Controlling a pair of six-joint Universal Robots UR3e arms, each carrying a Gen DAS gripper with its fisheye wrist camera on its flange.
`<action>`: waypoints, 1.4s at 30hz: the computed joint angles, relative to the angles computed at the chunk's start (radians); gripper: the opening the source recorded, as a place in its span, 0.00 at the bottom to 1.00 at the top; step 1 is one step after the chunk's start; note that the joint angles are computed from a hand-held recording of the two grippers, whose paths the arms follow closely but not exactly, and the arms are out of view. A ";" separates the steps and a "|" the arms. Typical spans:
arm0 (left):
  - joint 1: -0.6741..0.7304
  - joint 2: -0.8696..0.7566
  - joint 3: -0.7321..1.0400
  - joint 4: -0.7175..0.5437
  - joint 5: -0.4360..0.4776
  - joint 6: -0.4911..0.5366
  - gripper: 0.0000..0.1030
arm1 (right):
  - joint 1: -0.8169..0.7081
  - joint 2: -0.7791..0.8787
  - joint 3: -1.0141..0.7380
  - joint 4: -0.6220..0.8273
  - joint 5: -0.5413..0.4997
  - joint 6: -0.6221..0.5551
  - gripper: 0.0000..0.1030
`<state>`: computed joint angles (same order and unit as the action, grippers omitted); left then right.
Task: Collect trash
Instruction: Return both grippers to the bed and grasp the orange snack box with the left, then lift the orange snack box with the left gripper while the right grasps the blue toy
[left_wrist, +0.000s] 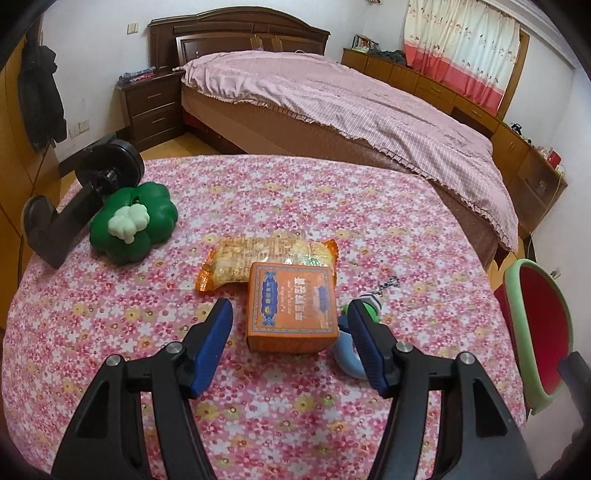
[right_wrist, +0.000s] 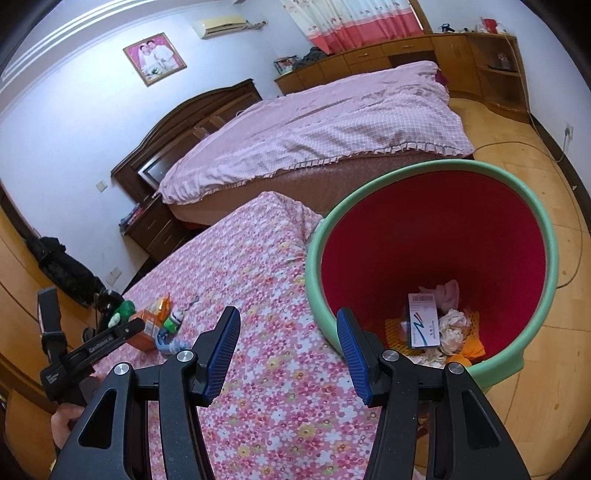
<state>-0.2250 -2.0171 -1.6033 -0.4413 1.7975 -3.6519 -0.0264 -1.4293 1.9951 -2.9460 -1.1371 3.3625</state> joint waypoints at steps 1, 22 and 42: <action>0.003 -0.004 -0.001 0.002 -0.003 -0.003 0.63 | 0.003 0.004 -0.003 0.002 -0.001 -0.001 0.54; 0.040 0.160 -0.233 0.109 0.010 -0.022 0.51 | 0.106 0.101 -0.132 0.068 -0.026 -0.020 0.54; 0.119 0.424 -0.570 0.190 0.042 -0.050 0.51 | 0.368 0.450 -0.643 0.305 -0.097 -0.132 0.55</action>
<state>-0.1056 -1.5928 -2.1731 -0.2510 1.8395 -3.7015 0.3415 -0.9794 1.3517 -2.6409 -1.2342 3.2303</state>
